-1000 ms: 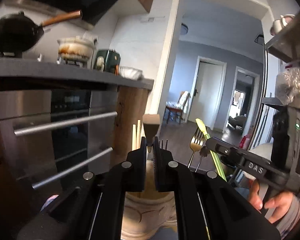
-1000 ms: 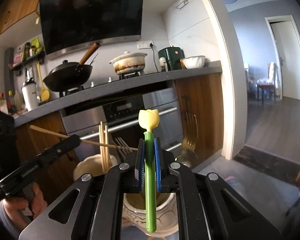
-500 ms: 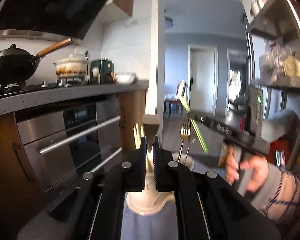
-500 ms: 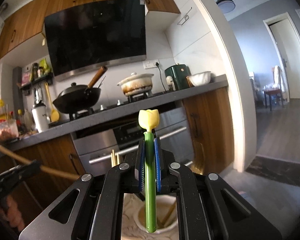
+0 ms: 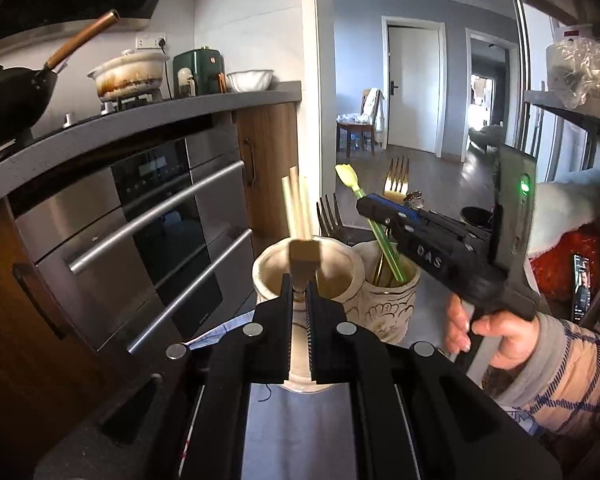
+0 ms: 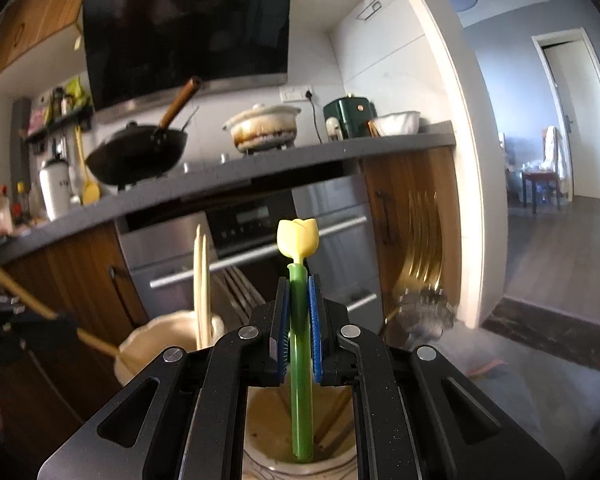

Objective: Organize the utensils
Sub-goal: 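Open both tools to release the chopstick and the yellow spoon, then withdraw both open tools back over the remaining utensils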

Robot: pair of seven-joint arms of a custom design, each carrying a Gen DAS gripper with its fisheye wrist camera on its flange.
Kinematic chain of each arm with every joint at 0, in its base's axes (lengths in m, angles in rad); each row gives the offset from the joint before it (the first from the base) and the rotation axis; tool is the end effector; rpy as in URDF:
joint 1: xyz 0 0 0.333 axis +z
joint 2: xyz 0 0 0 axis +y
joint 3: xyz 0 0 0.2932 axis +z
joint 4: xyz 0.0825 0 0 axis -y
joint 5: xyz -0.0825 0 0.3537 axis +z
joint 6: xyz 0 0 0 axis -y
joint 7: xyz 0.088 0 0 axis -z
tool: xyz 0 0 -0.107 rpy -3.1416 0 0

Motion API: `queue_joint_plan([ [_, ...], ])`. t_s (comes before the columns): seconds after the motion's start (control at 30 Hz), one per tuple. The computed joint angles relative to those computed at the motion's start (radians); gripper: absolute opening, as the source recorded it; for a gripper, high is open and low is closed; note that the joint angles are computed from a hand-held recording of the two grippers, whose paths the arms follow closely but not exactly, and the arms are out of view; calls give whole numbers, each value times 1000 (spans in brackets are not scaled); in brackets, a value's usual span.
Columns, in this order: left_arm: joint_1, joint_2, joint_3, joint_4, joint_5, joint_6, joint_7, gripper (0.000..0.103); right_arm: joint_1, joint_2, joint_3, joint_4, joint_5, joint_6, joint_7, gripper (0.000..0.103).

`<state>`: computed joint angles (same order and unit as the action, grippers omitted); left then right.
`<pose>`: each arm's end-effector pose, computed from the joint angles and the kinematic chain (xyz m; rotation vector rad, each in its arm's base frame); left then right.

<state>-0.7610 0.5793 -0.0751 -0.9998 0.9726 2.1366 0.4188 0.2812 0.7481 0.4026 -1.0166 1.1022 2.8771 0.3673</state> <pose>0.5196 -0.4934 0.5866 -1.6001 1.5459 -0.8408 0.6777 0.3239 0.5155 -1.5998 0.7710 -0.3372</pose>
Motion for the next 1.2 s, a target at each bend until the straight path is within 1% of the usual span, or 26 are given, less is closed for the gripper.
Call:
queue_joint_plan([
  [0.1,5,60,2,97,-32,-26,44,6,-2,-15,-10,-29,-10,-14,12,10],
  [0.2,4,104,19,165,-69,-33,58,6,-5,-34,-21,-62,-19,-29,24,10],
  [0.37,-17,188,54,298,-122,-79,97,8,-17,-67,-31,-109,-18,-55,31,11],
  [0.4,-22,195,63,309,-129,-84,99,11,-23,-77,-27,-124,-8,-53,18,11],
  [0.43,-26,200,70,318,-135,-88,100,19,-28,-83,-23,-134,3,-52,2,15],
  [0.47,-30,194,78,308,-136,-83,92,24,-31,-89,-23,-139,10,-55,-3,19],
  [0.5,-34,182,85,288,-131,-77,75,31,-32,-94,-25,-143,15,-59,-6,20],
  [0.57,-37,160,89,253,-121,-65,48,33,-49,-118,-12,-170,57,-61,-42,27],
  [0.63,-39,139,87,220,-107,-60,26,34,-64,-144,-3,-194,106,-61,-82,31],
  [0.67,-39,133,84,209,-100,-58,19,36,-69,-157,-2,-206,130,-62,-100,33],
  [0.7,-41,129,81,205,-94,-62,13,40,-74,-170,-2,-219,156,-62,-119,34],
  [0.77,-45,109,78,173,-76,-57,-11,42,-85,-204,-8,-251,206,-76,-140,45],
  [0.8,-44,100,74,158,-69,-53,-21,43,-92,-220,-10,-267,239,-83,-156,48],
  [0.87,-45,80,68,125,-50,-49,-48,47,-88,-243,-30,-286,272,-89,-164,58],
  [0.9,-47,73,65,113,-38,-47,-60,48,-84,-256,-40,-297,285,-90,-168,60],
  [0.97,-50,64,58,99,-22,-56,-74,50,-90,-287,-50,-330,339,-99,-208,67],
  [1.03,-56,58,53,90,-5,-69,-85,54,-84,-317,-73,-361,361,-103,-220,70],
  [1.1,-60,47,46,75,8,-74,-100,54,-81,-344,-91,-391,389,-108,-236,74],
  [1.13,-64,41,44,66,15,-77,-110,55,-77,-356,-102,-405,394,-112,-236,78],
  [1.17,-67,34,41,55,24,-79,-122,57,-75,-367,-111,-417,401,-119,-237,80],
  [1.2,-70,27,38,46,32,-81,-132,61,-74,-377,-119,-428,412,-126,-242,81],
])
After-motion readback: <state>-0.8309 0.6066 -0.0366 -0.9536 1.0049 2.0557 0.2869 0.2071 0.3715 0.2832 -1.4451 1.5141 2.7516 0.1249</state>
